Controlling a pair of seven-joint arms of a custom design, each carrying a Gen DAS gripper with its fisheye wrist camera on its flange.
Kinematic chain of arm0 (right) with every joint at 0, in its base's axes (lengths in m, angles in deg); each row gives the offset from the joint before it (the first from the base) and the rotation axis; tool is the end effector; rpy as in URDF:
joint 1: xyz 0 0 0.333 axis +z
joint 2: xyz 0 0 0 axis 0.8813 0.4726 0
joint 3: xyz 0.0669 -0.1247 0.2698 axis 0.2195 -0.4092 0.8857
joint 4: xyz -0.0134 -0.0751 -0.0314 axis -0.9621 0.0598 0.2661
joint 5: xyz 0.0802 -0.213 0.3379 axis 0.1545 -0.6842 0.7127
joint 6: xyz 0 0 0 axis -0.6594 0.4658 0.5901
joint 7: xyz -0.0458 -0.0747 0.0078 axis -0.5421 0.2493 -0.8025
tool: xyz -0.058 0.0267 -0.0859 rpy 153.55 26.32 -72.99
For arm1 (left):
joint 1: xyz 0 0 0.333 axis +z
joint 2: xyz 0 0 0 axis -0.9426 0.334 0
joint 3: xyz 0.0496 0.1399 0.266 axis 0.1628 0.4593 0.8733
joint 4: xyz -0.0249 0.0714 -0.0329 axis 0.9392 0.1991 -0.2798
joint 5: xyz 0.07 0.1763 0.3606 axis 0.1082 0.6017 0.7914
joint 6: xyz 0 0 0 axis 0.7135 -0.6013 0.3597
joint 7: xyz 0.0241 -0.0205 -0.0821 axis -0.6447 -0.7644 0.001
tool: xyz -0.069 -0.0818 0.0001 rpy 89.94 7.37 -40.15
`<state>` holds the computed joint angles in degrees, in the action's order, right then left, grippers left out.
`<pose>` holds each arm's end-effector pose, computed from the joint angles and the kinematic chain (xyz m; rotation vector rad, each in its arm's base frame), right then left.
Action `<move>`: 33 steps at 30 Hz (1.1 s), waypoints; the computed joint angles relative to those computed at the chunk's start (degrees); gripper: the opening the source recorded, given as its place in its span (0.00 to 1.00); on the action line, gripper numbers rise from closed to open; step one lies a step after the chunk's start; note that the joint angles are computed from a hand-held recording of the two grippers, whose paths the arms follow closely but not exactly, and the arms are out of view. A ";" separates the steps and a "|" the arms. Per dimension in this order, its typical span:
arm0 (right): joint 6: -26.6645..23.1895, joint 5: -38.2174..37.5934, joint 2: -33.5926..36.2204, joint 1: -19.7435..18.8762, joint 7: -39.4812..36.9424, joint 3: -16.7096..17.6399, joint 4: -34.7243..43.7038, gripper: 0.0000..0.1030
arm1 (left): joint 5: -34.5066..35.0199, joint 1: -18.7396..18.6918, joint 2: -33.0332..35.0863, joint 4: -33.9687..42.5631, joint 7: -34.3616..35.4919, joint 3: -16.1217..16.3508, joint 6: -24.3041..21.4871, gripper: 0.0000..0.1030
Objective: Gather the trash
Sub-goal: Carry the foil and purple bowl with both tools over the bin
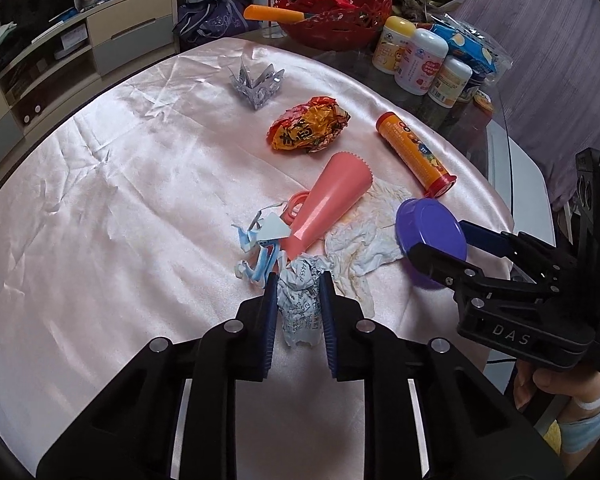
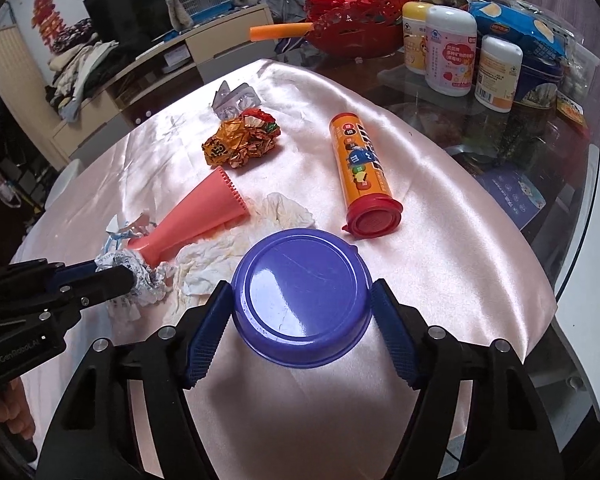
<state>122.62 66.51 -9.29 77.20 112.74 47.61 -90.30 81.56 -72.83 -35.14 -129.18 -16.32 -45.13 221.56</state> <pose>0.6012 0.2865 0.3653 -2.2214 1.1792 -0.1184 0.5101 -0.1301 0.3809 -2.1935 1.6546 -0.6282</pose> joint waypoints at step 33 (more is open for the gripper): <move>0.34 10.64 -33.13 3.43 -8.34 -14.18 -34.47 0.69 | -1.53 -10.33 -10.03 -8.16 -10.37 -10.61 -1.34 0.18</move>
<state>122.95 77.15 -42.42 80.63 104.40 33.42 -124.77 80.04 -83.16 -45.16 -137.35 -26.69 -55.74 220.21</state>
